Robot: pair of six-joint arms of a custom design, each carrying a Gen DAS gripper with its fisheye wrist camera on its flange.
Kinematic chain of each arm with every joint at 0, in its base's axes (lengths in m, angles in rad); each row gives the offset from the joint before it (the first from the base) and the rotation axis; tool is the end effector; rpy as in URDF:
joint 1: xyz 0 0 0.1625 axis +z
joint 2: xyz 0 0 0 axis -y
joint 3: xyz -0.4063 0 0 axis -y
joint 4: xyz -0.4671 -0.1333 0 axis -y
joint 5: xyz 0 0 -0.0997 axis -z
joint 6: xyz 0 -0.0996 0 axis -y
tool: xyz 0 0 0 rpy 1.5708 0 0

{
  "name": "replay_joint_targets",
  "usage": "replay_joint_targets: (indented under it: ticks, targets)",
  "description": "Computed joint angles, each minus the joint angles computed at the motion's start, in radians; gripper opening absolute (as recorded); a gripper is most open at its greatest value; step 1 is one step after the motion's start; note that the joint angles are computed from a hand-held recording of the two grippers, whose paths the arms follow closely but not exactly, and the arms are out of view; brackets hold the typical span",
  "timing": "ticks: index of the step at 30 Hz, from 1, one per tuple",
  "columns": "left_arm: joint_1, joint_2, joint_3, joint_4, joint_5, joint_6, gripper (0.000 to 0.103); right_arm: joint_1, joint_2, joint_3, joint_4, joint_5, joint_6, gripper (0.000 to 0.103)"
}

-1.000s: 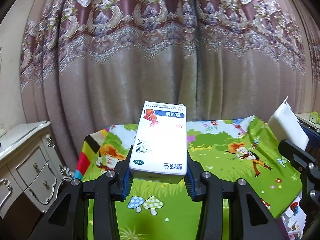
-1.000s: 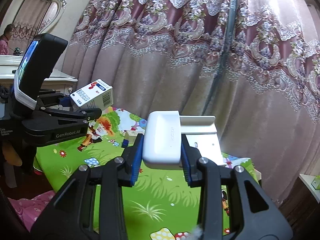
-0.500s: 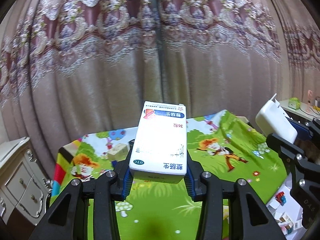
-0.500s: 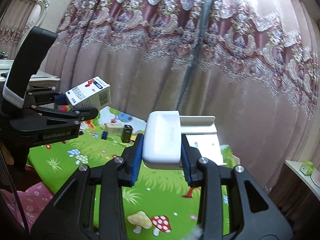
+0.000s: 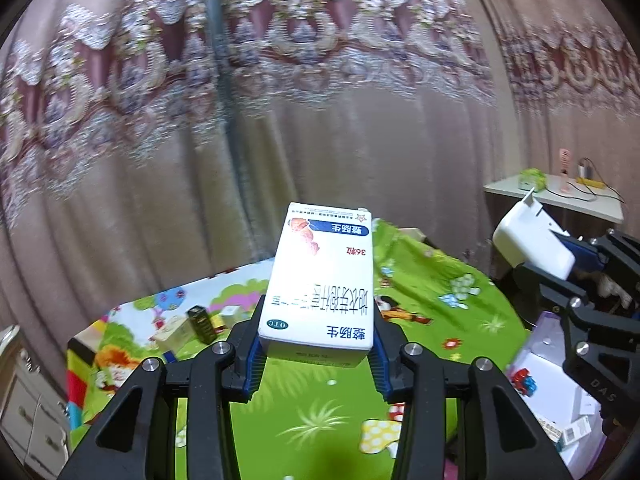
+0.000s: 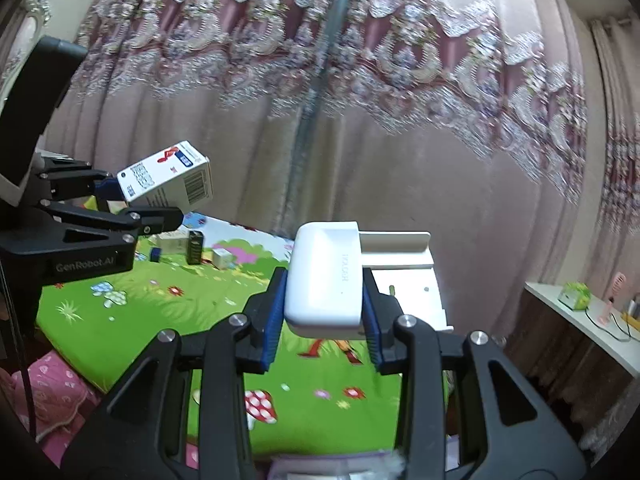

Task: Organize rigid objects
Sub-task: 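Carry the white device and medicine box over the storage box, then open both tools to drop the device and medicine box into the storage box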

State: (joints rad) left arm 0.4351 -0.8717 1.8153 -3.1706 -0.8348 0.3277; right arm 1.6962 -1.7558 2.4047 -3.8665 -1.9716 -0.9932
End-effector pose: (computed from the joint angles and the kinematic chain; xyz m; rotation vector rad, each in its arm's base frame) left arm -0.5138 -0.4595 0.0976 1.4124 2.0592 -1.1502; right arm 0.1414 -0.3665 0.3860 0.5744 -1.6058 1.4887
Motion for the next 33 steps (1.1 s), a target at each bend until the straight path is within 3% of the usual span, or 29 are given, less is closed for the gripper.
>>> replay_joint_targets:
  ticks: [20,30,33]
  targets:
    - [-0.053,0.102,-0.055,0.21,-0.229,0.009,0.044,-0.208,-0.263,0.14,0.08,-0.055,0.108,0.039]
    - [-0.04,0.171,-0.099,0.496,-0.429,-0.034,0.044,-0.361,-0.456,0.214,0.315,-0.137,0.232,0.039]
    - [-0.012,0.195,-0.126,0.591,-0.541,-0.046,0.045,-0.389,-0.481,0.213,0.407,-0.163,0.274,0.039]
